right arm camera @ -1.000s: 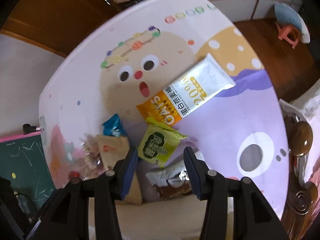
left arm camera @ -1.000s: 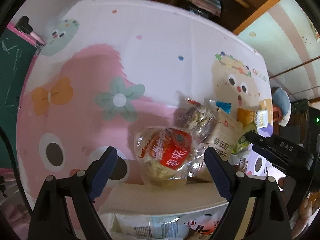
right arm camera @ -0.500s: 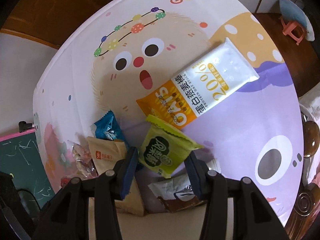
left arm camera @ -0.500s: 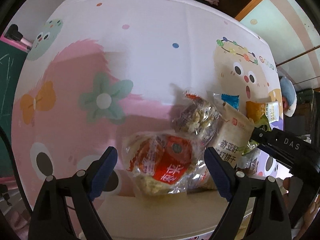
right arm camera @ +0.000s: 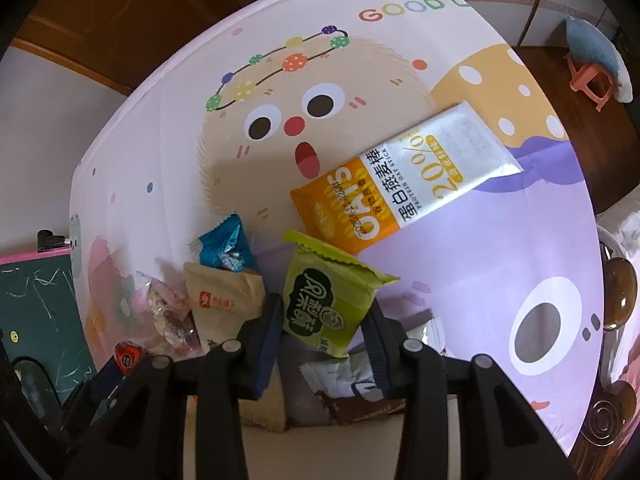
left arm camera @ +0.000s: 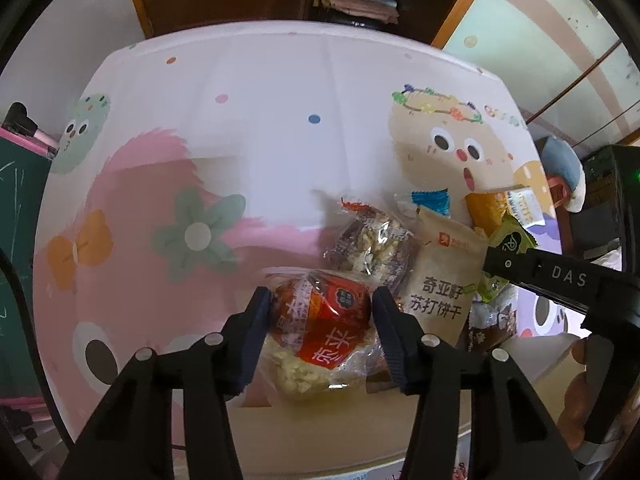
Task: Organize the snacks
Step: 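Grasp the red-labelled bread bag with the left gripper while the right grasps the green packet, then carry both held bags over the white tray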
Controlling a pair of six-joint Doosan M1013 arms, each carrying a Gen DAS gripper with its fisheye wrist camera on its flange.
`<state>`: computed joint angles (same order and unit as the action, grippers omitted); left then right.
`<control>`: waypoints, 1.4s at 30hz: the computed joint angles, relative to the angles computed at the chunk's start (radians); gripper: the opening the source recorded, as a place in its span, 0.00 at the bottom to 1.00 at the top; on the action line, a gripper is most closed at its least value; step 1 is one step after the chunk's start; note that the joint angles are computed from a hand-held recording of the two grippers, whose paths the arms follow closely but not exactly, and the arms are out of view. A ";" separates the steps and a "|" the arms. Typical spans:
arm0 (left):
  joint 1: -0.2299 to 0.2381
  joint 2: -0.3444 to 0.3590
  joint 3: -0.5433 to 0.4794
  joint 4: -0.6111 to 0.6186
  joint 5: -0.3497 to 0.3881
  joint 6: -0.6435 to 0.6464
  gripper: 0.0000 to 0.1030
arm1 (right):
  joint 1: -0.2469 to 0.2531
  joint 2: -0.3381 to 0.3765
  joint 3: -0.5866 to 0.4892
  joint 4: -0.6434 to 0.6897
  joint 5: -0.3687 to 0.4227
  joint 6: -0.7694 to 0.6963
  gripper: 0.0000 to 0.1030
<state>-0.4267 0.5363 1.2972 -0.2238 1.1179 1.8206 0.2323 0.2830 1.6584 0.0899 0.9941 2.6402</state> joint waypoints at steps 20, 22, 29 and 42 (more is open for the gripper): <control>0.046 -0.148 0.039 -0.157 -0.073 0.128 0.47 | 0.065 -0.142 -0.003 -0.151 -0.053 0.020 0.38; 0.051 -0.175 0.048 -0.181 -0.079 0.153 0.47 | 0.078 -0.159 -0.007 -0.171 -0.054 0.021 0.38; 0.074 -0.273 0.080 -0.286 -0.077 0.234 0.48 | 0.149 -0.225 -0.033 -0.271 -0.031 0.033 0.38; 0.104 -0.411 0.173 -0.337 -0.034 0.287 0.48 | 0.280 -0.313 -0.049 -0.364 0.072 0.003 0.38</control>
